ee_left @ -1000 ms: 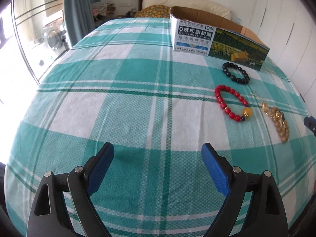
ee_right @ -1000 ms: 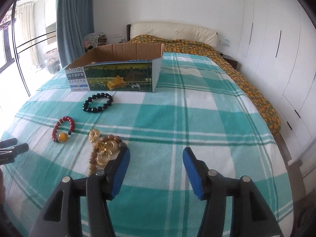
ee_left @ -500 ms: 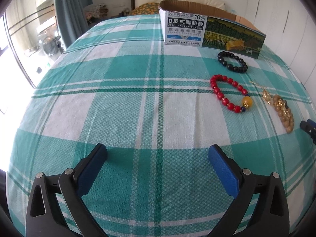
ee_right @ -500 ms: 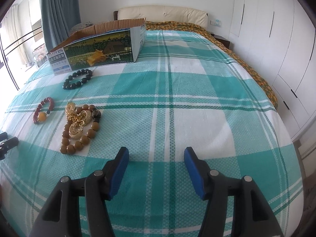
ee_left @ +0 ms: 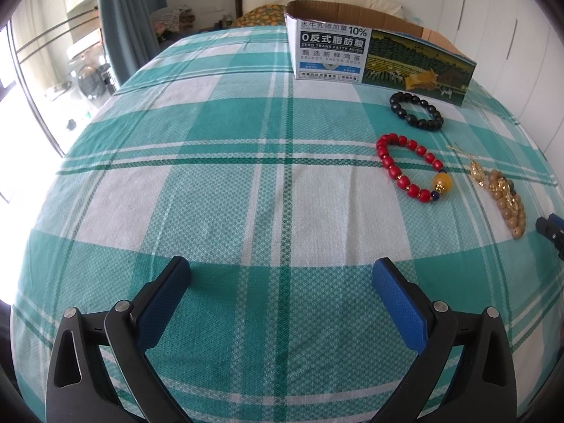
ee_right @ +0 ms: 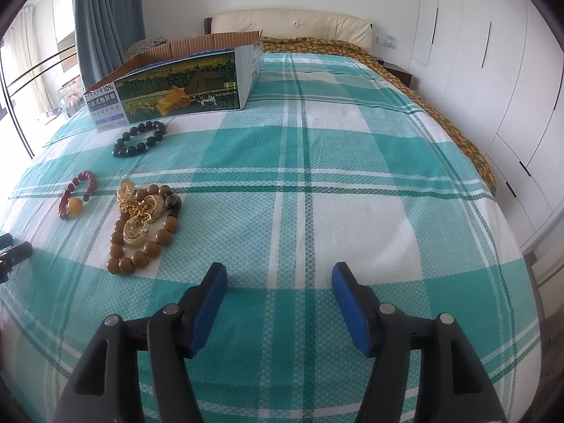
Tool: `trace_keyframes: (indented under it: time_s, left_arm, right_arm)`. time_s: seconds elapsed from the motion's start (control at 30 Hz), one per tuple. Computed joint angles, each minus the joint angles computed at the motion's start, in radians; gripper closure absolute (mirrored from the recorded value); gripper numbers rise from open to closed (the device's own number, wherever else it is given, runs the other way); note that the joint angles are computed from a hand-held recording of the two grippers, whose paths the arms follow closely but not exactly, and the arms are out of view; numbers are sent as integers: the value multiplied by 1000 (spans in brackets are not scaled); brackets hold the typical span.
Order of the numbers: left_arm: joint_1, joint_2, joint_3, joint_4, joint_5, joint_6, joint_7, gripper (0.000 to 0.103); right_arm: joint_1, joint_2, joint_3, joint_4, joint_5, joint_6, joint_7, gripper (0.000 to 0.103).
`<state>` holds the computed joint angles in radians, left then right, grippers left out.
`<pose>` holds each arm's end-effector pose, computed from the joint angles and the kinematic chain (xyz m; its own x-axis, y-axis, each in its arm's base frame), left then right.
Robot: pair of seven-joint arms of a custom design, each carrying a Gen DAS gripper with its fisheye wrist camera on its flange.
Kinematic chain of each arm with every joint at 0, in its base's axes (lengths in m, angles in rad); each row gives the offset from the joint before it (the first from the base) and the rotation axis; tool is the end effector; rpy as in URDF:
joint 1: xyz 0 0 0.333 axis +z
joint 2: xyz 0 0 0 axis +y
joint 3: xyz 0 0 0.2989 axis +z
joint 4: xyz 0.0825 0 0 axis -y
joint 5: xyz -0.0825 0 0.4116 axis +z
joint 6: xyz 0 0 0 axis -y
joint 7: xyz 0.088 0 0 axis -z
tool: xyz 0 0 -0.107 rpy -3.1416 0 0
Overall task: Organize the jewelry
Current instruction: 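Withdraw both tools from the box back over the remaining bracelets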
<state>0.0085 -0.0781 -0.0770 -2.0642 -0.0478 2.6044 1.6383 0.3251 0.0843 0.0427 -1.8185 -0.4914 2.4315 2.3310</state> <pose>0.6012 -0.0412 0.5105 -0.1038 -0.9946 -0.0014 -0.8101 0.0854 -0.5800 0.6105 0.2329 0.5201 -0.1141 -0.9930 0.0309 -0.7890 0.0716 -0.6103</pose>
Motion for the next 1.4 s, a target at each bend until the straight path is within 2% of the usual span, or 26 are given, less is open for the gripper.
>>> trace_keyframes:
  time_s: [0.9, 1.03, 1.2, 1.33, 1.4]
  left_arm:
    - [0, 0, 1, 1, -11, -1, 11, 0]
    - [-2, 2, 5, 5, -49, -4, 42, 0]
    - [-17, 20, 12, 44, -225, -31, 176, 1]
    - [-20, 70, -8, 127, -311, -68, 193, 1]
    - [-24, 94, -26, 161, -308, -66, 195, 1]
  right_arm:
    - [2, 2, -1, 4, 1, -2, -1, 39]
    - [2, 3, -1, 4, 2, -1, -1, 38]
    - [2, 3, -1, 4, 2, -1, -2, 38]
    - [2, 3, -1, 4, 3, -1, -2, 38]
    - [2, 3, -1, 5, 3, -1, -2, 38]
